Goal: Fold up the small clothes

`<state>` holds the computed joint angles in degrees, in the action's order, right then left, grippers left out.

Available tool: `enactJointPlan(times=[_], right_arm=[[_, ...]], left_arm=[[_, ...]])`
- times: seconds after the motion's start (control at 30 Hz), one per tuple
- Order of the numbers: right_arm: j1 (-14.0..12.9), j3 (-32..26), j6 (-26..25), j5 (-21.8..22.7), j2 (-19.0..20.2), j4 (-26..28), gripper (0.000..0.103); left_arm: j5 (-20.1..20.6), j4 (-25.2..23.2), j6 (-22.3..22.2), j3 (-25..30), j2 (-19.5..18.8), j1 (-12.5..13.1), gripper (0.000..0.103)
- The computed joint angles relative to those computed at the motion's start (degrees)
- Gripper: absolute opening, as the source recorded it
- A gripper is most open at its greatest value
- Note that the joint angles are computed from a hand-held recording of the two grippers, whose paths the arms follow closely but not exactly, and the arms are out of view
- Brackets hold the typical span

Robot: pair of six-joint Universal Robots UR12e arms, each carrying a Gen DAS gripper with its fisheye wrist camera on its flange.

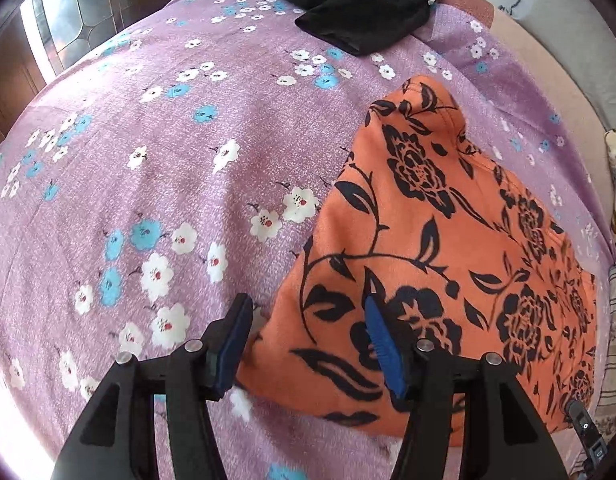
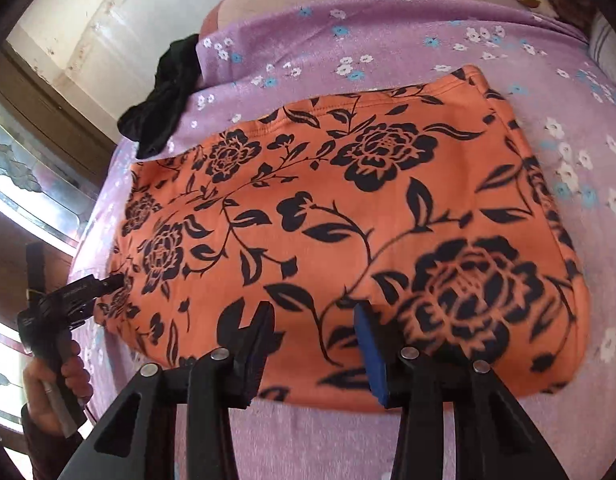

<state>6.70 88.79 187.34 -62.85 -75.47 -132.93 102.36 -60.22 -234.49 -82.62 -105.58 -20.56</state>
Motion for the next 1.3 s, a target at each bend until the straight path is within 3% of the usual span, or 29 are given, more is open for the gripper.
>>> enactJointPlan(times=[0.07, 0.17, 0.23, 0.33, 0.43, 0.5, 0.6, 0.9, 0.97, 1.0, 1.07, 1.17, 1.23, 1.3], right_arm=[[-1.5, 3.3, 2.4, 2.7, -2.1, -4.5, 0.056], [-3.6, 6.8, 7.5, 7.2, -4.0, -7.9, 0.059], [-4.9, 8.5, 12.2, 11.0, -4.3, -8.6, 0.06], [-6.6, 10.8, 22.0, 16.9, -3.9, -11.2, 0.061], [-7.6, 12.3, 30.6, 19.7, -3.0, -15.6, 0.064], [-8.1, 13.1, 36.5, 20.9, -2.1, -18.2, 0.064], [-8.2, 13.2, 42.0, 20.4, -0.9, -22.8, 0.063], [-7.4, 9.6, 47.4, 18.2, 3.7, -31.5, 0.063], [-7.1, 9.1, 48.7, 17.2, 4.4, -35.1, 0.064], [-7.1, 9.0, 48.5, 16.5, 4.5, -37.2, 0.064], [-6.6, 8.4, 45.7, 15.0, 4.4, -39.7, 0.064], [-5.6, 6.8, 39.8, 12.6, 4.4, -34.6, 0.062], [-5.4, 6.1, 41.3, 12.3, 5.0, -28.9, 0.062], [-5.2, 6.2, 43.6, 11.0, 5.4, -30.1, 0.058]], left_arm=[[0.5, -1.2, -1.9, -0.7, 1.0, -0.4, 0.059], [-1.0, 1.3, -3.3, -3.8, 3.0, -1.1, 0.059], [-3.1, 5.5, -3.9, -6.5, 4.3, -1.7, 0.06], [-9.7, 12.3, -3.6, -8.9, 4.7, -1.7, 0.06], [-15.8, 20.4, -4.5, -10.9, 4.5, -0.7, 0.06], [-19.8, 25.1, -7.9, -11.6, 3.5, 0.2, 0.06], [-19.3, 30.0, -12.8, -12.4, 2.9, 0.8, 0.06], [-15.9, 37.0, -17.7, -11.4, 0.0, 1.3, 0.059], [-14.0, 36.7, -17.7, -11.1, 0.1, 0.8, 0.055], [-12.7, 36.0, -17.0, -10.9, 0.2, 0.5, 0.048], [-9.8, 33.8, -14.5, -9.8, 0.1, -0.3, 0.041], [-8.8, 27.8, -12.6, -8.2, -0.2, -0.6, 0.042], [-9.3, 29.6, -15.0, -9.2, -0.2, -0.3, 0.045], [-10.3, 31.2, -16.2, -9.7, -0.1, 0.1, 0.051]])
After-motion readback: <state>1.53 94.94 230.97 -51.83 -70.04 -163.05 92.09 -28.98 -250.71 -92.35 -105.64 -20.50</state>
